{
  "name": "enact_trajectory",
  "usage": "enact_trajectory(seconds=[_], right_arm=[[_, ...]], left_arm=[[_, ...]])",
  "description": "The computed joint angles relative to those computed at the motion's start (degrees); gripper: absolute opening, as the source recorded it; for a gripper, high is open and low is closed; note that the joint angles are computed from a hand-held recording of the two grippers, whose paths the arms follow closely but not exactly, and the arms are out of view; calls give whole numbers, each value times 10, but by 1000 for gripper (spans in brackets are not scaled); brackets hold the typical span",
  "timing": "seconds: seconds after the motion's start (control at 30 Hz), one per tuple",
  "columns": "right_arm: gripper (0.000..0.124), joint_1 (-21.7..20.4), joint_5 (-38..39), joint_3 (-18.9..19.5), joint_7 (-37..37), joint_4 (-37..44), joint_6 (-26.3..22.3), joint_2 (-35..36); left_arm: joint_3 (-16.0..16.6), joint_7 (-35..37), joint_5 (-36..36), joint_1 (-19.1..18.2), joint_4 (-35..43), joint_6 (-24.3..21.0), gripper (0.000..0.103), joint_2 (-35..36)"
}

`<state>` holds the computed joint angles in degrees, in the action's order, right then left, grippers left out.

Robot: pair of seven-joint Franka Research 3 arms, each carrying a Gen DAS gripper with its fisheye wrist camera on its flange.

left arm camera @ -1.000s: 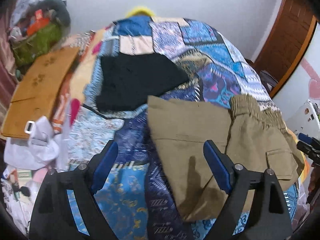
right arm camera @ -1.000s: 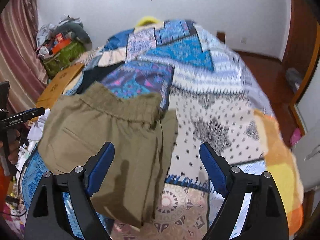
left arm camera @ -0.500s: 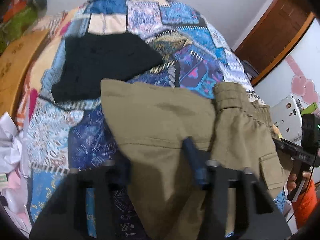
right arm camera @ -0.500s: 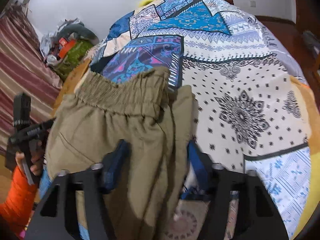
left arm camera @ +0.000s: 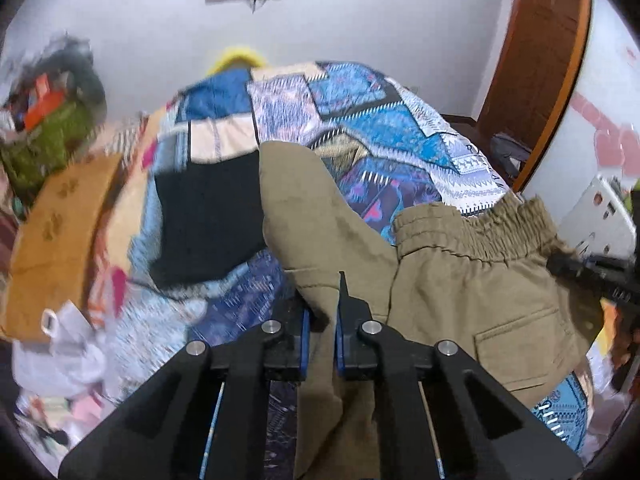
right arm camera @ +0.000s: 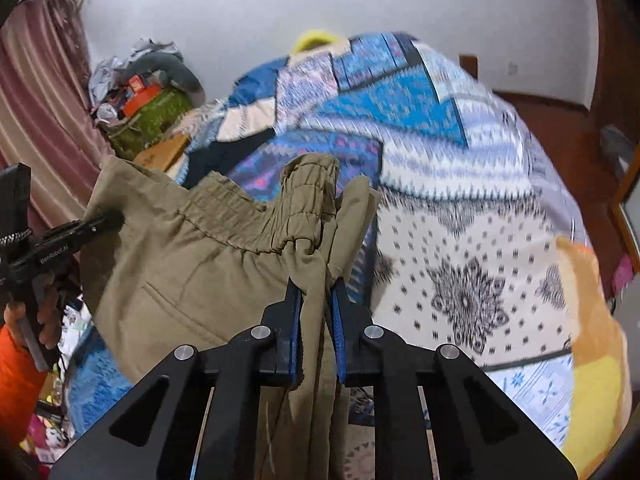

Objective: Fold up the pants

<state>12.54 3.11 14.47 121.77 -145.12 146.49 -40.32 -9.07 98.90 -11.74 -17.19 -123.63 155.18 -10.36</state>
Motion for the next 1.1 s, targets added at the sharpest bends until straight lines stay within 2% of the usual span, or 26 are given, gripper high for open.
enact_trajectory(seconds=[0.1,0.17,0.3,0.37,0.57,0.83,0.97,1.1], right_arm=[[12,-14,-19,12,2,23,9,8],[12,-30,-43,27,7,47,10,24],[11,-40,-68,28,5,102,32,75],[10,-47,-87,30,4,130,45,104],[9,-46,-122,18,11,216,96,213],[9,-16,-219,-7,36,378,79,388],[9,12,-228,-32,-7,459,54,469],[8,43,-236,-60,-36,527,27,538]], left_arm=[[-19,-36,89,20,-2,35,10,-12],[-14,-43,105,21,7,42,10,-12],[-12,-70,149,38,45,41,10,3],[-17,-103,189,55,78,29,10,21],[-12,-154,241,78,159,19,10,87],[9,-231,330,88,288,9,10,221],[15,-239,344,83,383,-35,10,308],[23,-230,344,78,456,-54,10,384]])
